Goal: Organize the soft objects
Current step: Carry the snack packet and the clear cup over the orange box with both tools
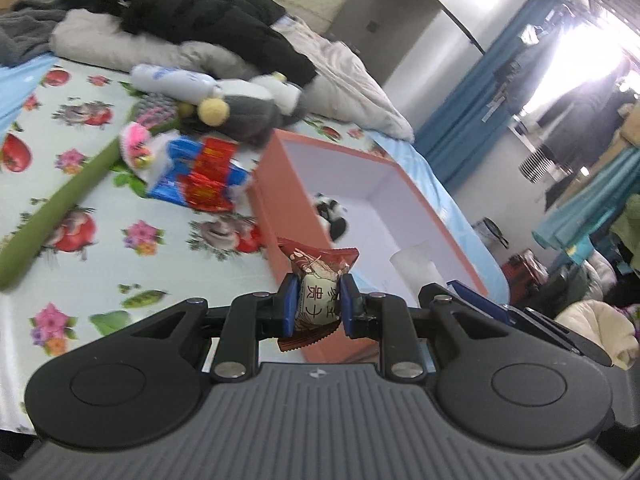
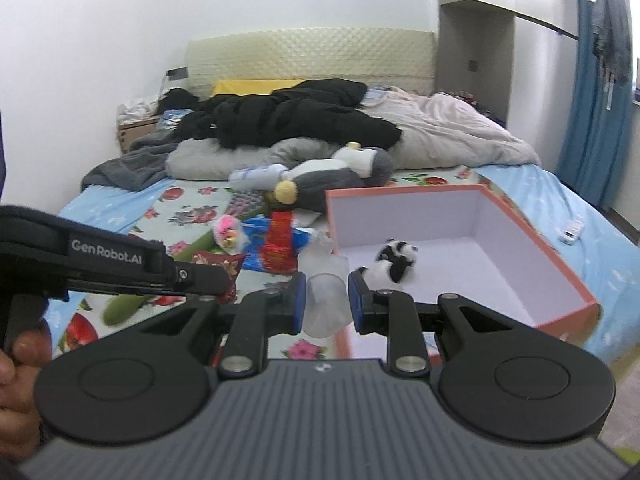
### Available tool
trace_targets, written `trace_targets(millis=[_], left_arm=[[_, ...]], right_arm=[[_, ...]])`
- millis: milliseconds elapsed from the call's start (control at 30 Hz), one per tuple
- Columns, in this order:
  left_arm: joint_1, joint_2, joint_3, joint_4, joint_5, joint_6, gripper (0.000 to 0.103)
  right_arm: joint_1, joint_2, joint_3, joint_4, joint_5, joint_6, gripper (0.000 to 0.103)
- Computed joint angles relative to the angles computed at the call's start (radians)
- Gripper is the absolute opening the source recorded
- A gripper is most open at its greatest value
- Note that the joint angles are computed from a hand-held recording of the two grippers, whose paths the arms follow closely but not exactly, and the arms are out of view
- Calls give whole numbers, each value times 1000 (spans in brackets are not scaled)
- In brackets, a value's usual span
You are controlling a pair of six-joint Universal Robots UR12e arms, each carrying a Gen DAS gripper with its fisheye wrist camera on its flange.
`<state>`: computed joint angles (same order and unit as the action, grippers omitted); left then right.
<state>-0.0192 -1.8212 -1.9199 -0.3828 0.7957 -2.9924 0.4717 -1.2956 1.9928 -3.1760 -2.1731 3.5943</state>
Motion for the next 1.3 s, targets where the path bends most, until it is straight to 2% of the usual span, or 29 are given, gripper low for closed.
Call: trace_targets(millis=[200, 367, 700, 833, 1067, 1300], left_arm=[[-36, 5, 8, -52, -38, 83, 26], [-65, -13, 38, -89, -38, 124, 26], [-131, -88, 158, -145, 31, 187, 26], [-164, -130, 220, -176, 67, 217, 26], [-223, -207, 337, -238, 139, 284, 26], [-269, -287, 474, -357, 240, 324, 26]], right_arm=[[2, -34, 29, 45, -42, 58, 26], [-17, -45, 44, 62, -27, 109, 26], [-87, -53, 61, 79, 53, 163, 26], [-130, -49, 63, 74, 77, 151, 26], [-225, -31, 63, 60, 203, 115, 27], [-298, -11, 42, 116, 323, 84, 27]])
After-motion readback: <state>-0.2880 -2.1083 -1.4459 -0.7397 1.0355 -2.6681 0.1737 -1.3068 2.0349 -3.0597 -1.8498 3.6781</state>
